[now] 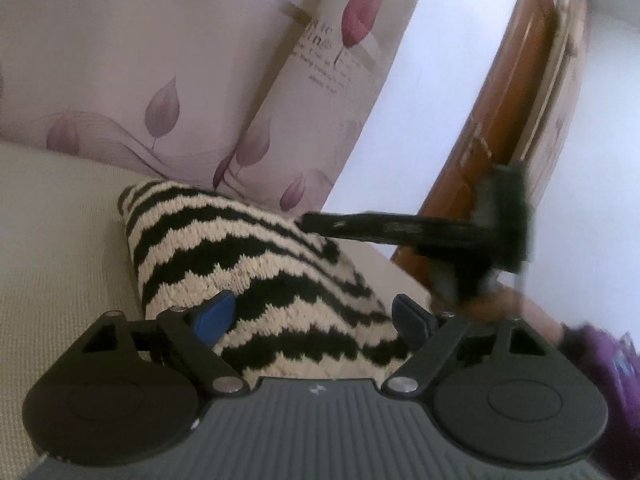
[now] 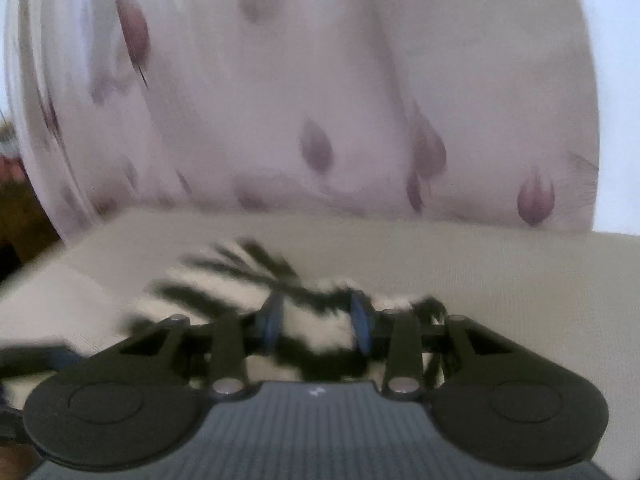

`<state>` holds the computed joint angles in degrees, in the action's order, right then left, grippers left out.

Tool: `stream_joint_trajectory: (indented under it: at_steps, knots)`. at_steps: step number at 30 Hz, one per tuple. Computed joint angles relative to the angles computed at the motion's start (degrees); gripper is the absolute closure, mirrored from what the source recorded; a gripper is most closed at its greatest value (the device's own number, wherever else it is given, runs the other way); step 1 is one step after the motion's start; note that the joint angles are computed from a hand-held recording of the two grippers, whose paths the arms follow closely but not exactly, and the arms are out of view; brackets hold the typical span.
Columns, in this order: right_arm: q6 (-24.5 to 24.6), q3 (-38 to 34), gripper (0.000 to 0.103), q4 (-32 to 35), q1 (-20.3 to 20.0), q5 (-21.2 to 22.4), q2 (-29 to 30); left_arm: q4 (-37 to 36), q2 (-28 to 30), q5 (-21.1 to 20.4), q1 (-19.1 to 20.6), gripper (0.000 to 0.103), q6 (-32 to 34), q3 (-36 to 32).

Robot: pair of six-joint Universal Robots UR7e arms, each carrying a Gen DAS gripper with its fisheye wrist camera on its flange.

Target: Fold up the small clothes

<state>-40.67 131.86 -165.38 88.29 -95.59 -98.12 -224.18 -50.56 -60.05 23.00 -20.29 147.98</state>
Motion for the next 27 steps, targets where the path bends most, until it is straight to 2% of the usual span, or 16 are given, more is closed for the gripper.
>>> stream_joint_trajectory:
  at_steps: [1,2,3,4,5,6,8,11,13,16,17,18,19,21,24,27]
  knots:
    - [-2.18,0.32,0.068,-1.15,-0.86,-1.62,1.07,-0.42,0.22,-0.20,0.05,0.020,0.34,0.23]
    - [-1.96,0.84,0.058,-1.46,-2.43,-0.85,0.76,-0.43,0.21,-1.12,0.49,0.020,0.36,0.39]
    - [0.65,0.68,0.055,0.22,-5.26,2.33,-0.52,-0.31,0.09,-2.06,0.86,0.020,0.28,0.57]
    - [5.67,0.05,0.055,3.16,-7.80,6.11,-1.90,-0.58,0.33,-2.33,0.93,0.020,0.41,0.66]
    - [9.14,0.01,0.055,4.66,-8.99,8.30,-3.45,-1.35,0.84,-1.93,0.59,0.020,0.91,0.91]
    - [10.21,1.00,0.054,4.55,-9.75,10.27,-5.75,-2.01,1.10,-1.52,0.18,0.020,1.29,1.33]
    - [9.73,2.52,0.051,5.58,-10.54,12.45,-10.03,-3.16,1.41,-1.69,0.16,0.019,1.12,1.71]
    - [7.11,4.25,0.051,15.75,-12.96,16.77,-19.01,-6.61,2.21,-3.66,1.24,0.017,-0.44,2.29]
    - [5.78,4.50,0.051,21.89,-12.88,15.37,-22.48,-7.77,2.61,-3.67,1.25,0.017,-0.72,2.51]
    - [4.35,5.48,0.052,25.89,-12.59,12.78,-24.52,-8.62,3.48,-1.94,0.12,0.016,-0.45,2.77]
    - [4.10,5.82,0.053,26.14,-12.23,11.50,-24.72,-8.89,3.80,-0.96,-0.60,0.014,-0.32,3.06]
    - [3.68,6.74,0.065,25.22,-12.27,10.85,-25.27,-8.93,4.11,0.07,-1.31,0.013,-0.20,3.24]
    - [3.10,7.41,0.075,25.00,-13.06,12.11,-26.21,-8.46,4.14,1.06,-2.04,0.010,-0.15,3.38]
    - [3.09,8.28,0.089,22.66,-12.92,12.69,-27.58,-7.04,3.79,2.55,-3.27,0.004,-0.22,3.49]
    - [2.56,9.51,0.093,18.28,-12.16,11.43,-29.38,-5.17,3.35,4.72,-5.05,0.000,-0.91,3.79]
    - [3.18,9.71,0.094,20.20,-15.04,10.27,-30.69,-4.26,3.27,5.79,-6.01,0.000,-1.56,4.11]
